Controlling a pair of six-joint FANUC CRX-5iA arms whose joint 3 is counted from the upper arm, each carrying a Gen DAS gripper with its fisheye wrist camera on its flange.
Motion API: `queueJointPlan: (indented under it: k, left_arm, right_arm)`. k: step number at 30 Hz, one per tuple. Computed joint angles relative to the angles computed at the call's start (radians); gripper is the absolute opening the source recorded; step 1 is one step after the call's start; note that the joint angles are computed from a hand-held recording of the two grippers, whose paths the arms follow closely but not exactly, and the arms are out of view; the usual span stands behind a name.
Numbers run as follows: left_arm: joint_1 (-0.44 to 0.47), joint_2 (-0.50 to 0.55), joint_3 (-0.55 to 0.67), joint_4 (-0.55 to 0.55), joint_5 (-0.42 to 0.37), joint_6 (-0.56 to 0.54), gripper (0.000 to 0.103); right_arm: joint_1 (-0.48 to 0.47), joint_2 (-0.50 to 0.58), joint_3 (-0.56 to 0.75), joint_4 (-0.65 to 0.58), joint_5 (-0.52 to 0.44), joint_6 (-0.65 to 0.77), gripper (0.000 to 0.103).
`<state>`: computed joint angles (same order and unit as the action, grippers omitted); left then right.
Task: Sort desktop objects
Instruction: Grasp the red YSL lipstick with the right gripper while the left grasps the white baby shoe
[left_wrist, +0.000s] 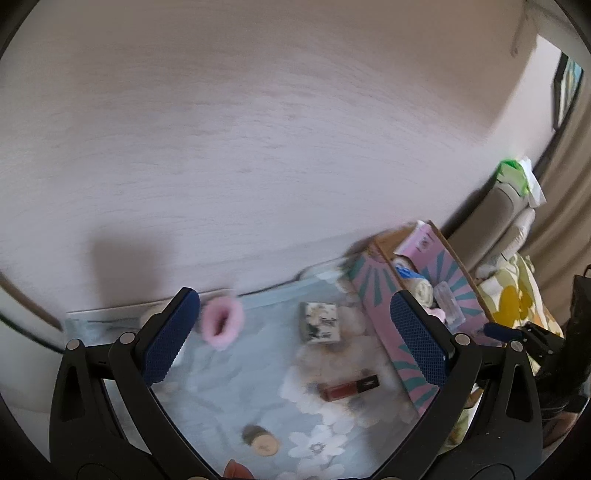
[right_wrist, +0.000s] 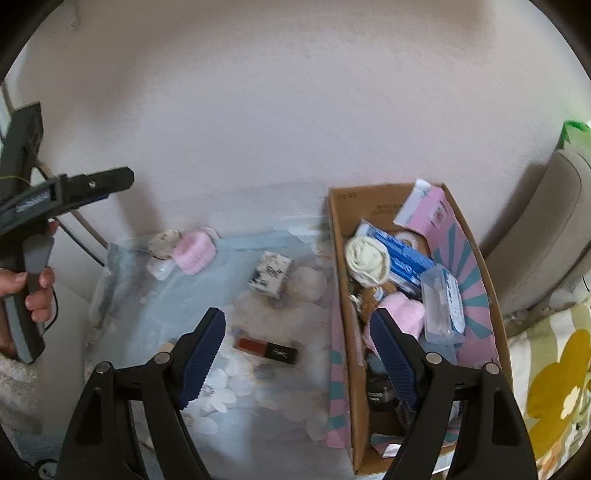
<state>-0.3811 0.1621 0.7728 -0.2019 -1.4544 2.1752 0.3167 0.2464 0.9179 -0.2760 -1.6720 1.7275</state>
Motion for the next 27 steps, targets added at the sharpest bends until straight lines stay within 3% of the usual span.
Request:
queueJointPlan:
  k: [7,11,16,20,22,27]
  left_arm:
    - [0.005,-0.083,-0.013,-0.167,-0.095,0.032,0.103]
    - [0.048,-0.13,-0.093,-0.15,-0.086,0.04,0.103]
    - [0.098,-0.197,-0.276,-0.084,0.006,0.078,0.103]
    - [0.103,-0.207,-0.403,-0.086,0.064,0.093,0.103]
    - [0.123,-0.213,-0.461,-0.071,0.095,0.078,0.103]
    - [0.163,-0.21,-0.553,-0.04,0.198,0.049,0.103]
  right_arm:
    - [0.011,-0.018,0.032,-0.05,0.008,0.042,0.077]
    - [0.039,-0.045,-0.028,-0.057,0.032,0.041,0.077]
    - [0.132,-0.145,-0.284,0.057,0.181,-0.04,0.077]
    - [0.262,-0.236,-0.563,0.289,0.336,-0.235,0.077]
    - [0.267,-0.276,-0.66,0.278,0.41,-0.301,0.078]
    - [0.329,-0.311,-0.834,0.418,0.533,-0.441,0.099]
